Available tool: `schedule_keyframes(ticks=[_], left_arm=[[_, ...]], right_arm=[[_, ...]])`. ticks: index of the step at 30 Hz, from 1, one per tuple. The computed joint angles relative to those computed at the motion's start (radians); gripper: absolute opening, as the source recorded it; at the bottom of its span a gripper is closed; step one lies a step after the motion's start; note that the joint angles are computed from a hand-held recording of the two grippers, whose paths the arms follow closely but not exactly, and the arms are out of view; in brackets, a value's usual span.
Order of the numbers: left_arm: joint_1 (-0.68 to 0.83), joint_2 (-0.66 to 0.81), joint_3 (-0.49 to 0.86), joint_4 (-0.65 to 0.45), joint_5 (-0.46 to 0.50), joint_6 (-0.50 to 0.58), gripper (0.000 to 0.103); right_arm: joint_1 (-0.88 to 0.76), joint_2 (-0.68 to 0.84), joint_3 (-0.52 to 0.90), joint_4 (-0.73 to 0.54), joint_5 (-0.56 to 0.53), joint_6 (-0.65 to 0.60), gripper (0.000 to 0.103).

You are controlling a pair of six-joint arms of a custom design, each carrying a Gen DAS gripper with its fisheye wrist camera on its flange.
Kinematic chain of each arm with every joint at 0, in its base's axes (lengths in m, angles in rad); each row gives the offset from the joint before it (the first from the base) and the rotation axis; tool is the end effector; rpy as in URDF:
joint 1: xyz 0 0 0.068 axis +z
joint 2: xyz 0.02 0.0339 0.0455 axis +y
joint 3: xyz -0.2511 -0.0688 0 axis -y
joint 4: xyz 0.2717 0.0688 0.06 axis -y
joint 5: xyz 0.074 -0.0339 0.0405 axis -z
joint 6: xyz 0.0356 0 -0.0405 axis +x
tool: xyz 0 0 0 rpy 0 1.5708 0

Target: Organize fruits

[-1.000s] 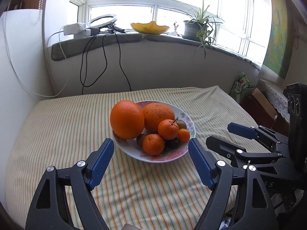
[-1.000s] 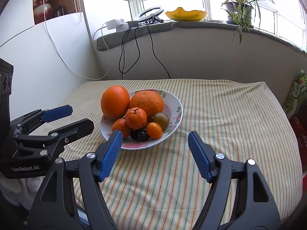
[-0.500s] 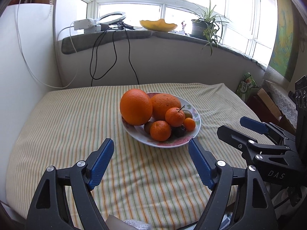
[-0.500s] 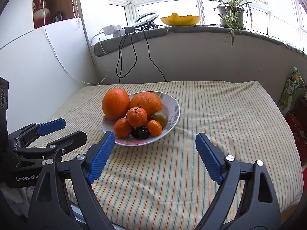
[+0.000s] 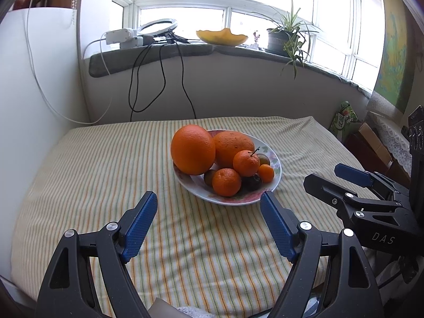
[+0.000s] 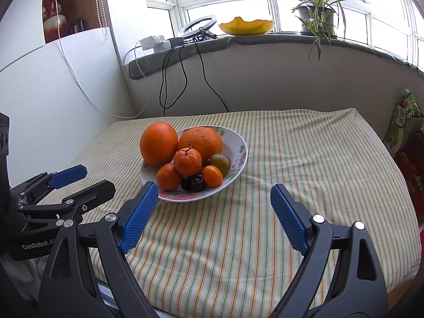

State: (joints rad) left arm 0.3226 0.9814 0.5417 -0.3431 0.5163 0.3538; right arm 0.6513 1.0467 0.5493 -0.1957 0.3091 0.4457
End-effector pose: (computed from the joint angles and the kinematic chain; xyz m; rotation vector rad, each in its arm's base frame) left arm 0.2201 0.0551 0.1868 0.2795 2.2251 -0.2478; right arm 0.2012 0.1398 0.1850 -0.0667 2.2358 0.2494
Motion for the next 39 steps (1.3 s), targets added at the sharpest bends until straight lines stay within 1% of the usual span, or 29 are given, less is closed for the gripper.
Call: schedule_keyframes(ticks=[28, 39], left_arm=[[-0.006, -0.005, -0.002, 0.003, -0.01, -0.001, 0.08], [-0.003, -0.018, -0.018, 0.02, -0.004, 0.002, 0.08]], right_arm=[[0.011, 0.024, -0.004, 0.016, 0.004, 0.022, 0.089], [0.0, 0.027, -0.009, 0.022, -0.005, 0.033, 0.089]])
